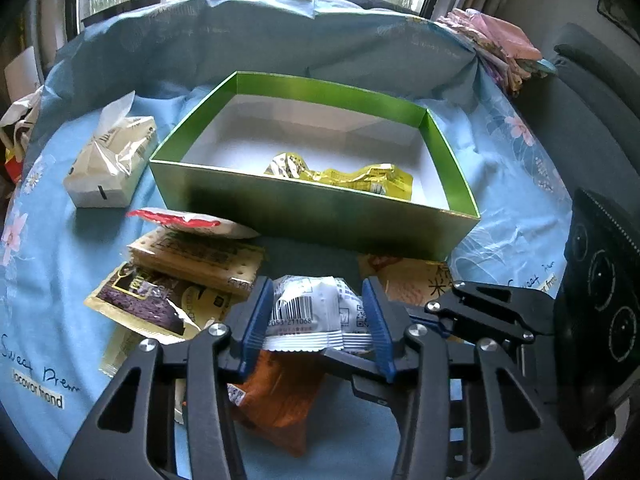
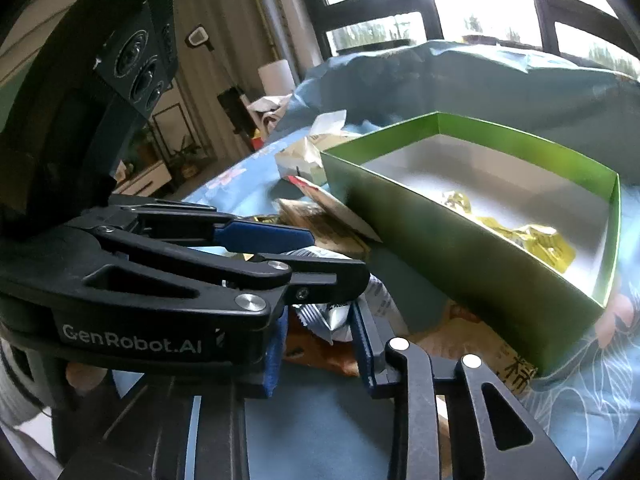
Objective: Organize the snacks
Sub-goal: 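Lower the right gripper onto the silver packet and grasp it, then carry the silver packet into the box and open the right gripper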
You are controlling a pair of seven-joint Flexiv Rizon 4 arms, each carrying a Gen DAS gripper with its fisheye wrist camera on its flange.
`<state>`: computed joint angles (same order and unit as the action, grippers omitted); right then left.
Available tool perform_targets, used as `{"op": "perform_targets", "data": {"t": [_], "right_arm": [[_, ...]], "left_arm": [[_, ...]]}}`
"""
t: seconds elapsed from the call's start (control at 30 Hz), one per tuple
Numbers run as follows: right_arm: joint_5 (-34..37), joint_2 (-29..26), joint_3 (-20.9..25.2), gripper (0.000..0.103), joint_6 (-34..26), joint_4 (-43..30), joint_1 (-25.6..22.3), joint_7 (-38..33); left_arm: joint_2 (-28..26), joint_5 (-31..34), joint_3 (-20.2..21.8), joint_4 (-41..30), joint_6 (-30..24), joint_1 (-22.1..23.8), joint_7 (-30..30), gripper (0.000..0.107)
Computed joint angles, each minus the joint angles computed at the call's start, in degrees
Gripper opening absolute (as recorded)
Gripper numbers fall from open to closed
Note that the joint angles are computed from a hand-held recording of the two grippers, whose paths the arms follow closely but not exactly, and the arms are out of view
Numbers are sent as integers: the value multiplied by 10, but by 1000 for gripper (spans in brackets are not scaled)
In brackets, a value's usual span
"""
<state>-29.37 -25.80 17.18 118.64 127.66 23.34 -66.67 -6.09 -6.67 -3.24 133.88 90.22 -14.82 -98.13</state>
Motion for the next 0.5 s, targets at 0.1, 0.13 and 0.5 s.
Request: {"op": "perform_targets", "data": {"t": [0.1, 0.13, 0.5], "right_arm": [[3, 4, 1, 31, 14, 5, 0, -5], [2, 6, 1, 31, 18, 8, 0, -5], [97, 49, -33, 31, 70, 32, 56, -70]], "left_arm": [[9, 41, 20, -7, -8, -11, -29, 46], [11, 57, 25, -11, -12, -14, -41, 46], [41, 312, 31, -92, -69, -10, -231, 46]]}}
